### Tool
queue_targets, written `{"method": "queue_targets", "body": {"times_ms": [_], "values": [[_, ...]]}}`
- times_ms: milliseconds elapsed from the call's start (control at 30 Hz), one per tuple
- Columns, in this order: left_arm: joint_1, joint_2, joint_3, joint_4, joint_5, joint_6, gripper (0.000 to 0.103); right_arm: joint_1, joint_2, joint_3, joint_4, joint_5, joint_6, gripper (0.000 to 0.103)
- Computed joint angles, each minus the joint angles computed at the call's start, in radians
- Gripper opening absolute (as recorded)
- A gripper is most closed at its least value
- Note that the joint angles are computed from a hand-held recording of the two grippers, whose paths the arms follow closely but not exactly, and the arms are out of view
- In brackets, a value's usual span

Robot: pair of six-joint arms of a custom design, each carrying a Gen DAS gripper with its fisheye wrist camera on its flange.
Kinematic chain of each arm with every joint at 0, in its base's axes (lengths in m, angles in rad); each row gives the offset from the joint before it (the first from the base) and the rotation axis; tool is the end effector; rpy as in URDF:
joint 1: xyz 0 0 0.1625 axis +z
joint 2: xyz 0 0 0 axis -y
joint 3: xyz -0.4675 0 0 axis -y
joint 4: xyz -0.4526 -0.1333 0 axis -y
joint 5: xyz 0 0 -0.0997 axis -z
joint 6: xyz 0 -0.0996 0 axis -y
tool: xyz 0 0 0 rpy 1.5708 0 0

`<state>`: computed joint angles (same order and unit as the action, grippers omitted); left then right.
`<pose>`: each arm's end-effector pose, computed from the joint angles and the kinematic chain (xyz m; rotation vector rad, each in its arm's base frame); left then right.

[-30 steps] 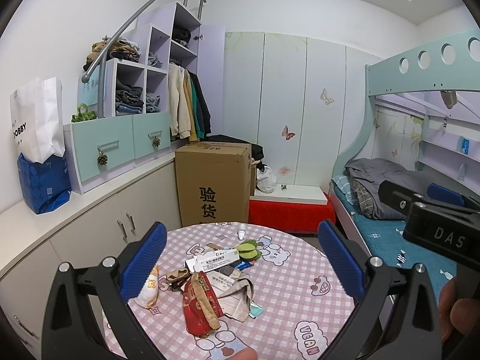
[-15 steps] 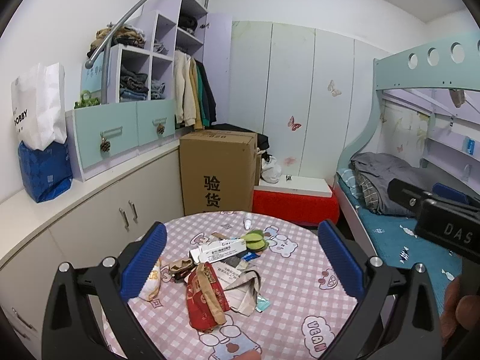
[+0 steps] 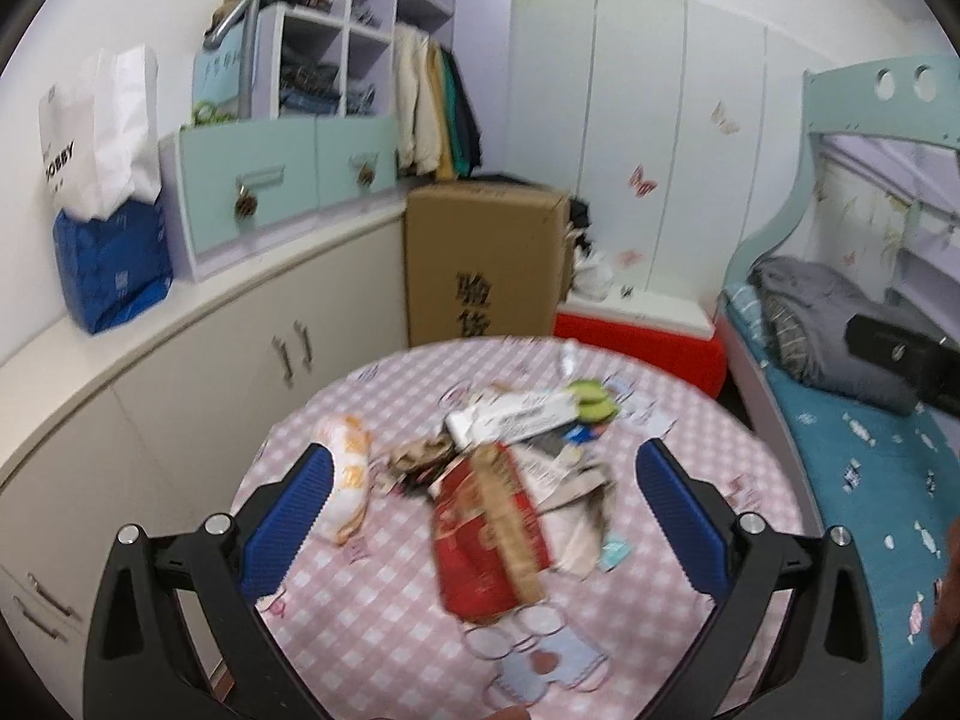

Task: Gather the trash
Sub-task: 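Grasp the red snack bag with the left gripper while the right gripper grasps the beige paper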

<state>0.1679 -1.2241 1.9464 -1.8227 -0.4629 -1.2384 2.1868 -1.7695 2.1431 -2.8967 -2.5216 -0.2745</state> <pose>-0.5220 -0.3141 0.2181 0.5000 2.1413 -1.1746 0.2934 -0.3241 0.5033 0.3946 -2.0999 1.2302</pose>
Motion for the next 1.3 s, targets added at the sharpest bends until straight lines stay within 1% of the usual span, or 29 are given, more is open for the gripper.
{"method": "queue_targets", "body": {"times_ms": [33,100,267,333,467,567,633,700,733,767,800,833,867,933,967,1067,1133,1167,1233,1267,1300], "values": [[0.009,-0.004,0.004,0.023,-0.011,-0.020,0.099,-0.012,0.002,0.002,0.014,0.008,0.006,0.097],[0.027,-0.018,0.025,0.022,-0.030,-0.027,0.099,-0.033,0.009,0.003,0.040,0.022,0.019,0.097],[0.068,-0.015,0.044,-0.023,-0.074,0.008,0.099,-0.086,0.022,0.013,0.078,0.053,0.039,0.097],[0.082,0.002,0.041,-0.062,-0.083,0.044,0.099,-0.100,0.025,0.018,0.084,0.061,0.041,0.097],[0.109,0.056,0.016,-0.091,-0.090,0.077,0.099,-0.128,0.027,0.021,0.105,0.073,0.052,0.097],[0.135,0.097,-0.007,-0.070,-0.083,0.063,0.099,-0.148,0.026,0.022,0.119,0.079,0.059,0.097],[0.161,0.126,-0.030,-0.028,-0.095,0.045,0.099,-0.157,0.032,0.023,0.123,0.083,0.066,0.097],[0.178,0.125,-0.017,-0.086,-0.119,0.081,0.097,-0.168,0.032,0.023,0.132,0.091,0.069,0.097],[0.182,0.121,-0.010,-0.112,-0.125,0.094,0.085,-0.175,0.032,0.024,0.136,0.097,0.069,0.097],[0.190,0.112,0.007,-0.174,-0.151,0.129,0.070,-0.183,0.034,0.024,0.142,0.104,0.070,0.097],[0.197,0.098,0.031,-0.268,-0.187,0.179,0.066,-0.189,0.035,0.025,0.146,0.110,0.072,0.097],[0.201,0.085,0.050,-0.337,-0.211,0.207,0.057,-0.198,0.036,0.025,0.153,0.121,0.074,0.097],[0.198,0.075,0.063,-0.366,-0.217,0.219,0.054,-0.211,0.036,0.026,0.163,0.143,0.077,0.097],[0.192,0.068,0.067,-0.363,-0.207,0.222,0.050,-0.232,0.039,0.030,0.173,0.184,0.075,0.097],[0.189,0.057,0.076,-0.375,-0.208,0.224,0.048,-0.250,0.041,0.033,0.186,0.222,0.073,0.097],[0.184,0.036,0.093,-0.398,-0.211,0.228,0.044,-0.288,0.056,0.043,0.220,0.312,0.045,0.097],[0.181,0.025,0.100,-0.401,-0.208,0.226,0.043,-0.308,0.077,0.047,0.240,0.351,0.024,0.097],[0.181,0.021,0.102,-0.399,-0.206,0.224,0.042,-0.314,0.087,0.050,0.238,0.364,0.017,0.097],[0.178,0.014,0.105,-0.393,-0.201,0.216,0.042,-0.335,0.108,0.054,0.219,0.414,-0.008,0.097],[0.178,0.014,0.104,-0.389,-0.198,0.212,0.042,-0.347,0.123,0.051,0.211,0.437,-0.020,0.096],[0.179,0.016,0.103,-0.388,-0.197,0.210,0.042,-0.351,0.133,0.048,0.210,0.446,-0.025,0.090]]}}
